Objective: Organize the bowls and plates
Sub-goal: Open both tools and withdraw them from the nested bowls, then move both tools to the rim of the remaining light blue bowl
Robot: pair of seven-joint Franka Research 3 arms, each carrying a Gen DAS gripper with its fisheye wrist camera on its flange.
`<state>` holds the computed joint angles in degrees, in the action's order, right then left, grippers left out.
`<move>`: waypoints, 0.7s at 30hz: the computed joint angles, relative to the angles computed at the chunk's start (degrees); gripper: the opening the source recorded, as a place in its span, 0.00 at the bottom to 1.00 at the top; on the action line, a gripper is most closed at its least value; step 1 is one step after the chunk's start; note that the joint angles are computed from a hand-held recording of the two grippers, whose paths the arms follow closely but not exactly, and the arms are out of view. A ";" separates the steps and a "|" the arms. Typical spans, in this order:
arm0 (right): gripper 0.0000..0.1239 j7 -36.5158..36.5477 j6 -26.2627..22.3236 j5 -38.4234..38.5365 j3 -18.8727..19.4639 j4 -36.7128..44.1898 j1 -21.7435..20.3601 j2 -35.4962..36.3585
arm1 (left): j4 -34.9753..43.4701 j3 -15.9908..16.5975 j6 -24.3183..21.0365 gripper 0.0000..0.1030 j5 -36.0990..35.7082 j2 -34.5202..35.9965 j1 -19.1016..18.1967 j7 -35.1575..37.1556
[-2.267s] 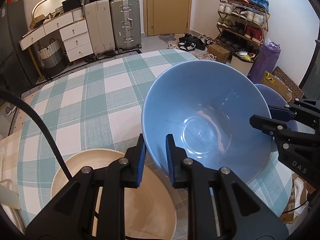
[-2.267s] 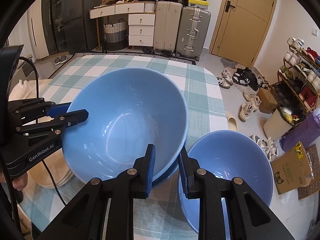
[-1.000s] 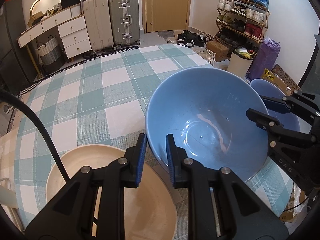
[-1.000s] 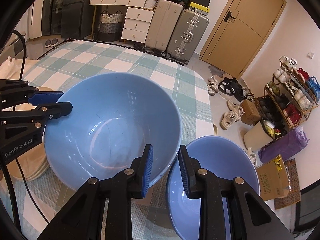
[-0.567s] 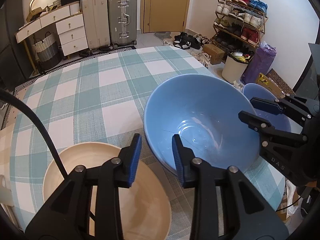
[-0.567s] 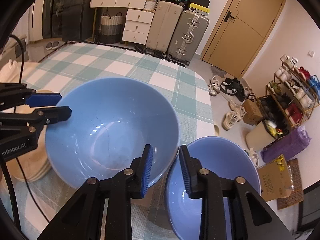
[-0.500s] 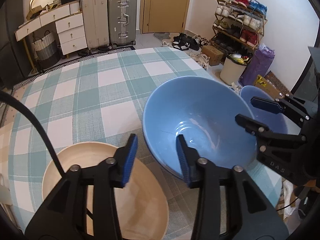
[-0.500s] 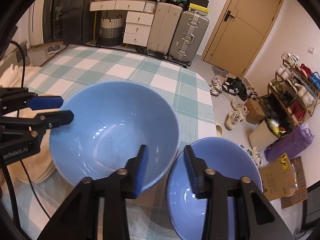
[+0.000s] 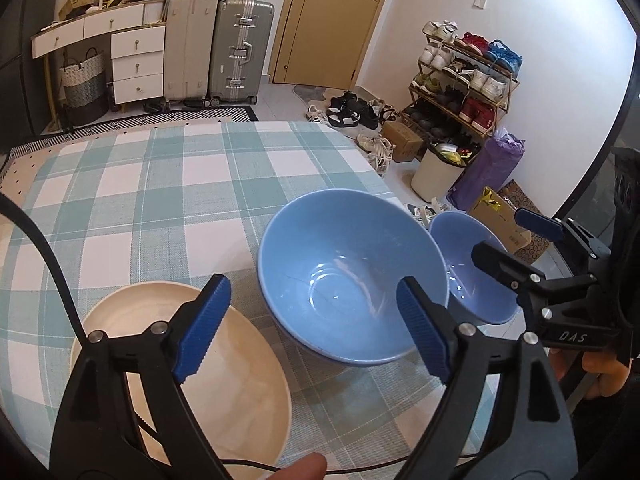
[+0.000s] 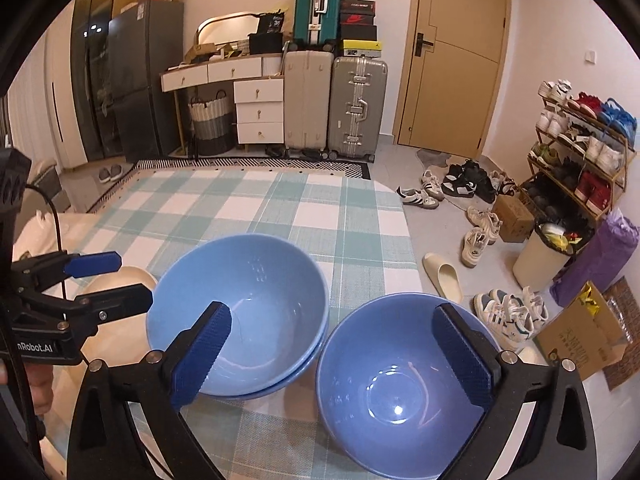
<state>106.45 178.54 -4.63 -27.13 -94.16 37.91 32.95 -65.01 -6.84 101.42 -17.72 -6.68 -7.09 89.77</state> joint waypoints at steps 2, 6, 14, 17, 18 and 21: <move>0.82 0.08 1.14 0.05 -0.47 -2.13 0.47 -1.49 | -0.75 -0.13 0.31 0.97 -0.38 -0.98 -0.20 -0.17; 0.82 -0.35 3.15 0.67 -2.59 -6.03 2.46 -3.89 | -2.28 -0.36 0.70 0.98 0.00 -2.96 -0.95 -0.66; 0.82 -3.00 5.58 3.73 -11.12 -13.33 10.61 -7.51 | -6.62 -1.32 1.04 0.98 3.30 -6.67 -3.13 -3.10; 0.82 -4.05 6.52 5.82 -14.33 -15.68 13.64 -8.43 | -8.06 -1.69 1.54 0.98 3.78 -7.59 -4.13 -4.48; 0.82 -4.82 6.75 6.49 -14.07 -16.49 13.43 -9.17 | -8.56 -1.90 1.73 0.98 4.03 -7.92 -4.47 -4.96; 0.82 -6.03 7.76 8.94 -16.81 -18.77 15.69 -10.07 | -9.53 -2.63 2.74 0.98 5.22 -8.20 -5.46 -5.92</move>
<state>100.42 186.30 4.31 -43.94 -112.93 53.60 22.87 -74.54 -9.47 104.16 -12.49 -14.88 -12.54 83.86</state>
